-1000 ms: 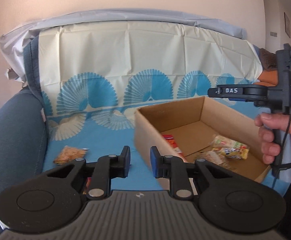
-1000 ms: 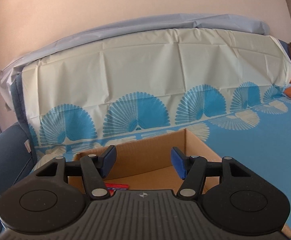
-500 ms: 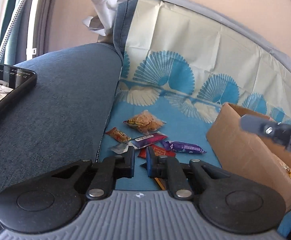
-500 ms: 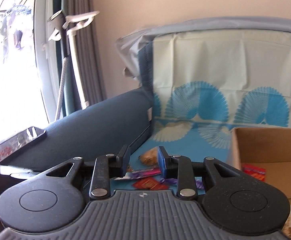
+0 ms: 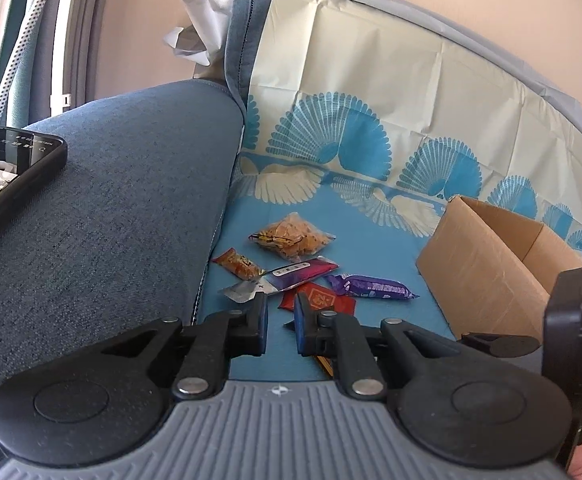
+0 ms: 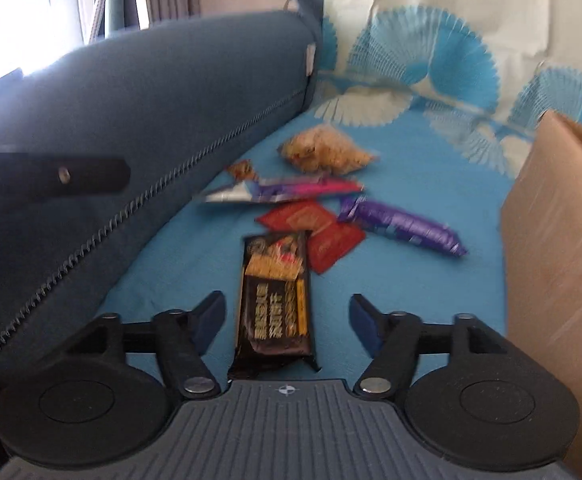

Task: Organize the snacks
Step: 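Grasp the dark soda cracker pack on the sofa with the right gripper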

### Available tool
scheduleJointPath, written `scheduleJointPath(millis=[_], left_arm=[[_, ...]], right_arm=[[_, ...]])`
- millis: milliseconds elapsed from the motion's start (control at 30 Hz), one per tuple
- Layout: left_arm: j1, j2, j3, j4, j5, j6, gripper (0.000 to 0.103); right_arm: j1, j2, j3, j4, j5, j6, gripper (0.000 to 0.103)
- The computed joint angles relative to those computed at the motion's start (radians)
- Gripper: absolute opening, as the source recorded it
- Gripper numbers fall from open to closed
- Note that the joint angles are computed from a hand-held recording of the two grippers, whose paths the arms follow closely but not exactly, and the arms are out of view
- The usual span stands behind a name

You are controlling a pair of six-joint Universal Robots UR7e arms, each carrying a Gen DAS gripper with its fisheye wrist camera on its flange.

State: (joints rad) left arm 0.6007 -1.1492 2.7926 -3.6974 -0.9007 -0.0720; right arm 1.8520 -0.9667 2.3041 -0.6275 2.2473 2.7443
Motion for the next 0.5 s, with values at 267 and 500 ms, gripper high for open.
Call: scheduleJointPath(millis=[267,500], left_arm=[[-0.006,-0.006,-0.003,0.036,0.01,-0.007,0.018],[-0.004,0.005,-0.029,0.113,0.021,-0.014,0.02]], right_arm=[[-0.006,0.009,-0.001,0.017,0.002,-0.022,0.041],[0.039,-0.055,-0.013,0.195,0.099,0.175,0.041]])
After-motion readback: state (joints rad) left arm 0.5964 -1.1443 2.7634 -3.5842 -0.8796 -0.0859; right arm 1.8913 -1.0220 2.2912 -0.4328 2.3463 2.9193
